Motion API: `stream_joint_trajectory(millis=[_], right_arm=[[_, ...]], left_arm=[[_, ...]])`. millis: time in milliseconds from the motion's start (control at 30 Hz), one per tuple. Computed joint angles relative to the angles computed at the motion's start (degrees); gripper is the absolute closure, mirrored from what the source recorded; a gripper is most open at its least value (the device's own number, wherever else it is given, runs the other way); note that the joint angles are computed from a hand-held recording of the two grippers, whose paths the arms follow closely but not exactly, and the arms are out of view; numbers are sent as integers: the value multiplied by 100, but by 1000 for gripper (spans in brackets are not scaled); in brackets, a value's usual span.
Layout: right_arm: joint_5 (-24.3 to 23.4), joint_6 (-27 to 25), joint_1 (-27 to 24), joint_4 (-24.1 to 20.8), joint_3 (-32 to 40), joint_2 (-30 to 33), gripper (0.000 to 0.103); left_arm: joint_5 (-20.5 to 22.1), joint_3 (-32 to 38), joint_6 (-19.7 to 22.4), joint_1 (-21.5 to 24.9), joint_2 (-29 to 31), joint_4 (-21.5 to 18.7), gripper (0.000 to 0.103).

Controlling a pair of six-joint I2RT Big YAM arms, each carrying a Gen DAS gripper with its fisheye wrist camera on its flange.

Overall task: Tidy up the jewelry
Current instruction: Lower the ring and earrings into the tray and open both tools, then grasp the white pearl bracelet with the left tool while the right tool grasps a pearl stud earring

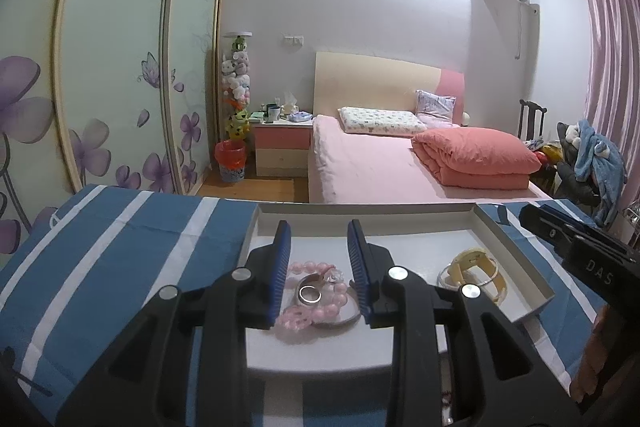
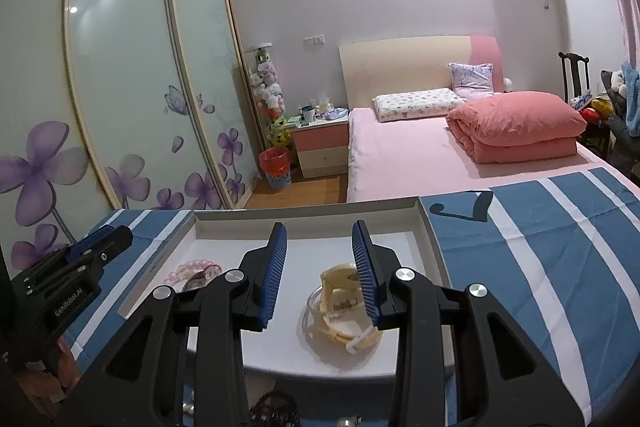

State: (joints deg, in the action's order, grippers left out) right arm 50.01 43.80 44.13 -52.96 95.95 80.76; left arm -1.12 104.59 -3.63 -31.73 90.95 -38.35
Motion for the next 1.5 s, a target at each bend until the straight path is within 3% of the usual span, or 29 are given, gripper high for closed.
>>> stream_joint_trajectory(millis=[200,400,567,700,833,1000,1133,1300,1500], right_arm=[[292,281,351,-282,-54,-99,67],[492,948,790,-796,-230,-229,67],[451,1382,925,-1039,-299,-269,67],[482,1572,991,-1183,-354,-325,67],[518,1722,1071,-1248,-410,-359,67],[484,1891,1071,-1319,-484,-395,67],[381,2018,1030,-1341,-559,-426,67],[328,2144,1032,-1475,-569,-433,67],[178,2249,970,-1613,-603,-459,67]], left_arm=[[229,-534,70,41,-469,-115,73],[730,-869,407,71,-684,-928,73],[1046,-885,958,-4,-626,-1604,74],[865,-811,1199,-166,-495,-1925,74],[731,-588,1183,-205,-232,-2368,74],[790,-629,1388,-209,-263,-2410,75],[645,-697,1724,-269,-319,-2364,92],[472,-784,1888,-227,-399,-2304,92],[154,-770,1658,204,-406,-2281,93]])
